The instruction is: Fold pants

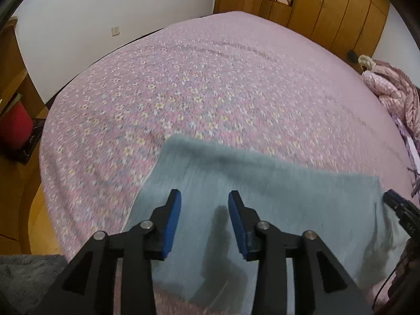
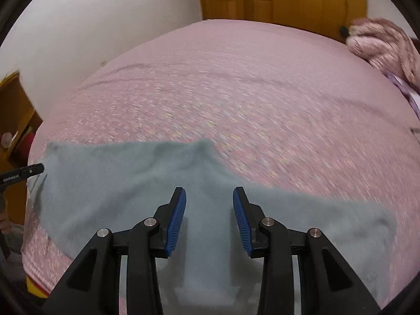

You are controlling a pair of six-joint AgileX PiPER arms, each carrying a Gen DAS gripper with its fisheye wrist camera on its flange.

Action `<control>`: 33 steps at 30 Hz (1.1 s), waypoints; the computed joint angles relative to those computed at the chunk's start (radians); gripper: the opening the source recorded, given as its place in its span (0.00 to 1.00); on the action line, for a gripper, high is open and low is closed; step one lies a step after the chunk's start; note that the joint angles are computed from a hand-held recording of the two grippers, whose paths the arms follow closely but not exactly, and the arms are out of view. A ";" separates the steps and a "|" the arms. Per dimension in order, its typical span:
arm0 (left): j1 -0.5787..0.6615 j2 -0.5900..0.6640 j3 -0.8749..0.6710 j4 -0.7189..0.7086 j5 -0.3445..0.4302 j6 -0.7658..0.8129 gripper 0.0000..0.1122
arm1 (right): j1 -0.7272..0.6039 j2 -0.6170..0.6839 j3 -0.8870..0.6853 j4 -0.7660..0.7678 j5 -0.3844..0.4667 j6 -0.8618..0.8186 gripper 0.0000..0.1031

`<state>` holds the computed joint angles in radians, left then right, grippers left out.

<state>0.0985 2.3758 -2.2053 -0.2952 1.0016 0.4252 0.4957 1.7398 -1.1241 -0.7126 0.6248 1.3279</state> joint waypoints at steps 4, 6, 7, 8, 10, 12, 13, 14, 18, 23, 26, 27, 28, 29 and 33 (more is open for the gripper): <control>-0.004 -0.086 0.139 -0.003 -0.038 0.024 0.38 | 0.018 -0.115 0.137 -0.001 0.050 0.093 0.37; -0.011 -0.130 0.205 -0.007 -0.064 0.041 0.38 | 0.032 -0.167 0.189 -0.021 0.080 0.147 0.37; -0.015 -0.156 0.245 -0.011 -0.083 0.058 0.39 | 0.041 -0.191 0.212 -0.028 0.097 0.175 0.37; -0.018 -0.178 0.280 -0.015 -0.100 0.072 0.40 | 0.043 -0.211 0.230 -0.029 0.109 0.187 0.37; -0.028 -0.216 0.335 -0.019 -0.123 0.094 0.41 | 0.055 -0.255 0.266 -0.023 0.146 0.211 0.40; -0.034 -0.238 0.363 -0.028 -0.131 0.111 0.41 | 0.063 -0.288 0.287 -0.010 0.194 0.217 0.43; -0.037 -0.248 0.375 -0.035 -0.133 0.121 0.41 | 0.060 -0.284 0.285 -0.008 0.207 0.219 0.43; -0.038 -0.258 0.390 -0.043 -0.138 0.132 0.42 | 0.069 -0.302 0.294 -0.001 0.237 0.224 0.43; -0.046 -0.275 0.418 -0.046 -0.139 0.145 0.46 | 0.068 -0.346 0.322 0.016 0.283 0.225 0.48; -0.042 -0.245 0.380 -0.048 -0.083 0.110 0.46 | 0.045 -0.431 0.394 0.057 0.300 0.251 0.54; -0.052 -0.246 0.394 -0.026 -0.089 0.098 0.46 | 0.030 -0.466 0.434 0.063 0.291 0.278 0.54; -0.055 -0.245 0.399 -0.019 -0.093 0.098 0.46 | 0.029 -0.478 0.445 0.065 0.294 0.282 0.54; -0.058 -0.242 0.400 -0.015 -0.093 0.097 0.46 | 0.027 -0.487 0.455 0.067 0.301 0.290 0.54; -0.059 -0.241 0.403 -0.012 -0.093 0.096 0.46 | 0.026 -0.494 0.465 0.067 0.302 0.298 0.54; -0.061 -0.231 0.412 -0.006 -0.093 0.090 0.46 | -0.010 -0.557 0.541 0.082 0.229 0.314 0.55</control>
<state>0.0380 2.1443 -1.7937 -0.3016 0.9088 0.5155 0.4853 1.1827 -0.5829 -0.6306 0.8535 1.6422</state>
